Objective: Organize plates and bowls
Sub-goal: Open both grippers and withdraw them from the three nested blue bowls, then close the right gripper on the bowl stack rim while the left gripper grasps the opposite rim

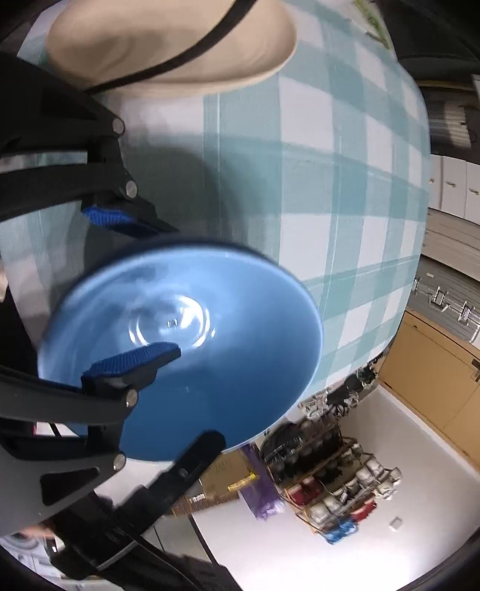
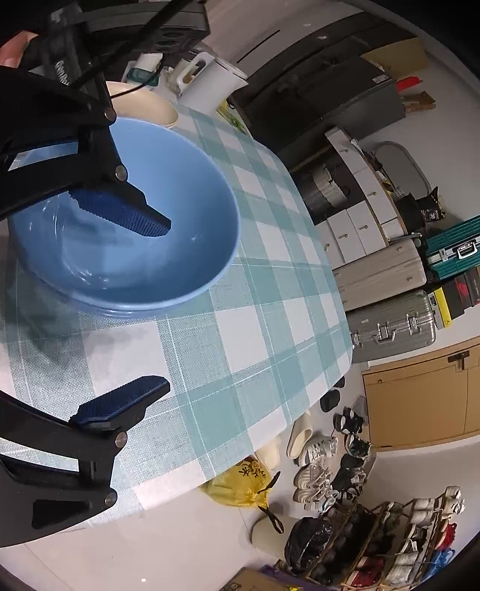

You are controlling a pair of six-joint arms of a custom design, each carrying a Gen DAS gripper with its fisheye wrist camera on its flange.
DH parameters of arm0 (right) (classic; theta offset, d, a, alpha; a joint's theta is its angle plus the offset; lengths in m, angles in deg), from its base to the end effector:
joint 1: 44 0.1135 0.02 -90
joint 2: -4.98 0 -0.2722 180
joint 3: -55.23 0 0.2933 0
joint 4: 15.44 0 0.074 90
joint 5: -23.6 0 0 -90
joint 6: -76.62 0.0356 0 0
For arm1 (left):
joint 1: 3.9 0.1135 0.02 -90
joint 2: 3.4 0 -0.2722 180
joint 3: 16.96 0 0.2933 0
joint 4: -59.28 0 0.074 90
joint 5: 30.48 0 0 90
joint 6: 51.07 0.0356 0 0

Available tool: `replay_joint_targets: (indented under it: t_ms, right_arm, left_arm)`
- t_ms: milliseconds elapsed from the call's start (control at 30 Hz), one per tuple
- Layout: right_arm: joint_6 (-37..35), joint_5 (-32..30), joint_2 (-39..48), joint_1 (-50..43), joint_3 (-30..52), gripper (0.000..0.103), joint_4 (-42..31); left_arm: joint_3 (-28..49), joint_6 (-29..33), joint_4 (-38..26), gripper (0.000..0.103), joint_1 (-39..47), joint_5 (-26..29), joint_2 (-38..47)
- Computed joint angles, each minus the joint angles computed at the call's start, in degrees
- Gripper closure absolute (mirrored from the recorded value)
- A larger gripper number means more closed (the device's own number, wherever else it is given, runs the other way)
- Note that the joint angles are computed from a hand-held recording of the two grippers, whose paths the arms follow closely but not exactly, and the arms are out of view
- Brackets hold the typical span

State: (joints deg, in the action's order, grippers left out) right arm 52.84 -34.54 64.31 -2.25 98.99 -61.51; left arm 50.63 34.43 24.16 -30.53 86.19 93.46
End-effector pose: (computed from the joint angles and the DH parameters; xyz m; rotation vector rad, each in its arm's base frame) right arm 0.1716 0.1279 0.1772 0.6807 2.3190 0.0881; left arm 0.3094 -0.1730 0.1449 0.6683 2.6510 -0.7899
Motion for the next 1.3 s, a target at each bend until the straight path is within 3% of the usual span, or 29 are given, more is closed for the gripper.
replay_joint_targets:
  t_ms: [100,200,333,467,667,1033,1167,1267,1300]
  right_arm:
    - [-0.3,-2.6,-0.8,-0.7,-1.2,0.023,0.9]
    - [0.1,-3.1,-2.3,-0.1,-2.2,0.023,1.2]
    - [1.7,1.4,-3.2,3.4,-1.1,0.017,-1.8]
    - [3.0,6.0,-3.5,6.8,-0.1,0.013,-4.1]
    - [3.0,6.6,-2.7,8.1,0.9,0.011,-4.9]
    - [0.9,5.2,-1.0,8.1,1.9,0.009,-4.0]
    - [2.6,11.3,-4.1,11.8,2.0,0.009,-5.2]
    - [6.9,24.2,-6.5,18.9,2.4,0.006,-8.2]
    - [8.2,27.6,-6.9,20.7,2.5,0.0,-9.2]
  left_arm:
    - [-0.6,-1.0,0.9,0.039,-2.3,-3.7,-0.3]
    - [-2.4,-1.4,2.4,0.03,-3.9,-6.2,-2.1]
    - [-4.4,-3.2,5.2,0.024,-2.0,-2.7,-4.0]
    - [-7.1,-5.4,7.6,0.014,-0.6,-5.0,-7.6]
    - [-9.5,-3.0,10.9,0.013,-0.4,-10.2,-11.1]
    - [-7.8,-2.3,9.2,0.013,-1.0,-13.0,-10.1]
    - [-8.7,-1.4,10.3,0.013,-1.7,-14.9,-11.4]
    - [-10.3,-0.8,12.4,0.013,-1.8,-16.3,-13.5]
    - [-10.8,-0.6,13.1,0.013,-1.7,-16.6,-14.1]
